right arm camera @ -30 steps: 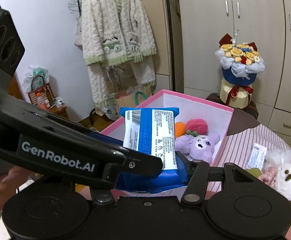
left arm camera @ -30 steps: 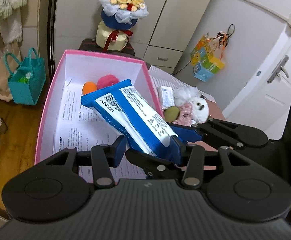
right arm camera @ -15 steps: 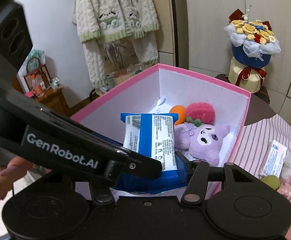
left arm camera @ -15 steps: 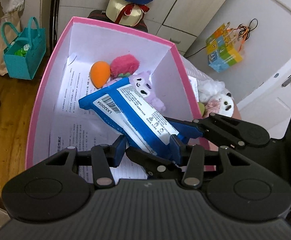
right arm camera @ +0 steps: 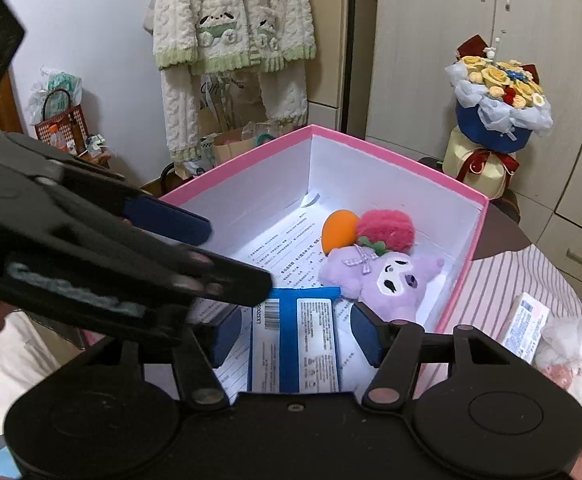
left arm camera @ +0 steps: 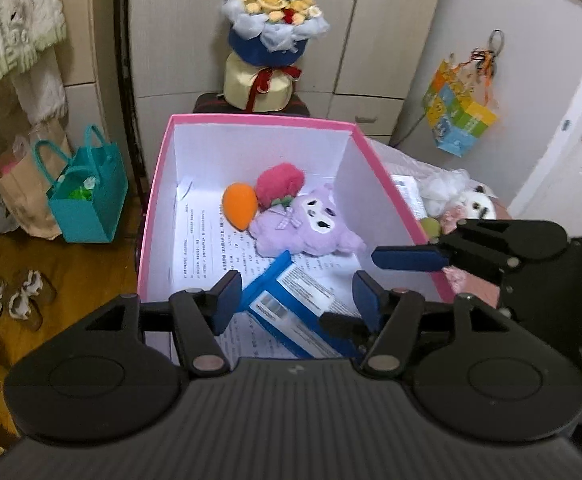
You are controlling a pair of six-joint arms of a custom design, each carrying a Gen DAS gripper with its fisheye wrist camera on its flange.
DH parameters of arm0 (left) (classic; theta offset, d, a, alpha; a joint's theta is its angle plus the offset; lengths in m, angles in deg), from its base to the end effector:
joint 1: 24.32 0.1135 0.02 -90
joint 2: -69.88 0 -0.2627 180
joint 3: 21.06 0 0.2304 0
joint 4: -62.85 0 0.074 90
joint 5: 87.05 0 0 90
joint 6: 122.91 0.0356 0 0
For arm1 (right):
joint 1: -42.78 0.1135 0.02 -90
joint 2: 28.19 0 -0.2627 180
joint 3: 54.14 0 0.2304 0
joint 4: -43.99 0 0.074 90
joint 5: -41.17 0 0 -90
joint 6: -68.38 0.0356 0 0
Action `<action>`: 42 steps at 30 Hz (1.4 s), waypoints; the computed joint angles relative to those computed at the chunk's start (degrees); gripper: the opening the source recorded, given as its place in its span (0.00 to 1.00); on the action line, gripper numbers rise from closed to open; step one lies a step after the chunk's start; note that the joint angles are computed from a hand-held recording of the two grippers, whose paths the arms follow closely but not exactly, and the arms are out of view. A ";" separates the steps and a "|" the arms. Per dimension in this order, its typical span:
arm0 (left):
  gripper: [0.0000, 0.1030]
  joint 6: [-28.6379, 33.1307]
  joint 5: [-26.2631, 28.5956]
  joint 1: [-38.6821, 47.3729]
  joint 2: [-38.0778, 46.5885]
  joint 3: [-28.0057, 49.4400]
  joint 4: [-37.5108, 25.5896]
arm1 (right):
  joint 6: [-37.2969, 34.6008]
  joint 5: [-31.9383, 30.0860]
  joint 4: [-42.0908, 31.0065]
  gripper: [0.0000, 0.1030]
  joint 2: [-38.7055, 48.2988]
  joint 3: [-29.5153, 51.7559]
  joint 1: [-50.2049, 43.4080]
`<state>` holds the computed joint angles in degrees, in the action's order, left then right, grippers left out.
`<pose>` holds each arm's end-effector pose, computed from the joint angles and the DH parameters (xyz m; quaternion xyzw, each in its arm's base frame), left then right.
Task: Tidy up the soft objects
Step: 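Carry the blue wet-wipe pack with the left tool into the pink box and release, then withdraw both tools from the box toward the green sponge and floral pouch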
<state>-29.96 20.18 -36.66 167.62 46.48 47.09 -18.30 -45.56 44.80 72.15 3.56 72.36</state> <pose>0.3197 -0.0807 0.1803 0.1776 0.9010 -0.1687 0.3581 0.2778 0.1553 0.1428 -0.1960 0.8914 0.0905 0.3986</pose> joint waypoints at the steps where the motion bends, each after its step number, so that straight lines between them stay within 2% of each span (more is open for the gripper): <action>1: 0.59 0.33 0.54 0.36 -1.00 -0.40 -0.37 | 0.23 0.26 -0.14 0.63 -0.88 -0.54 0.15; 5: 0.59 1.21 -0.61 -0.20 -6.71 -5.06 0.28 | 0.41 1.62 -0.43 0.64 -5.50 -3.85 1.02; 8: 0.59 1.46 0.75 -0.30 -10.70 -7.65 0.02 | 0.61 2.17 -0.94 0.64 -9.47 -6.30 1.36; 19: 0.63 3.20 1.81 -4.01 -27.57 -15.84 -2.47 | -0.17 5.33 -8.93 0.64 -28.91 -15.99 2.58; 28: 0.64 1.60 -2.78 -12.58 -29.41 -17.03 -3.05 | -1.75 1.06 -21.00 0.64 -51.98 -26.17 -6.61; 32: 0.64 -0.69 -6.07 -18.54 -27.37 -16.19 -1.46 | -5.30 -4.34 -25.87 0.64 -60.60 -29.31 -14.83; 36: 0.62 -3.23 -12.34 -26.00 -23.57 -15.79 3.69 | -12.09 -15.04 -28.16 0.64 -65.78 -31.90 -27.29; 39: 0.62 -5.62 -14.83 -29.45 -19.10 -13.95 6.82 | -17.99 -23.21 -26.43 0.64 -65.32 -33.75 -36.17; 42: 0.61 -8.53 -17.11 -31.90 -13.56 -10.98 9.68 | -23.67 -29.35 -19.62 0.64 -59.88 -36.11 -42.74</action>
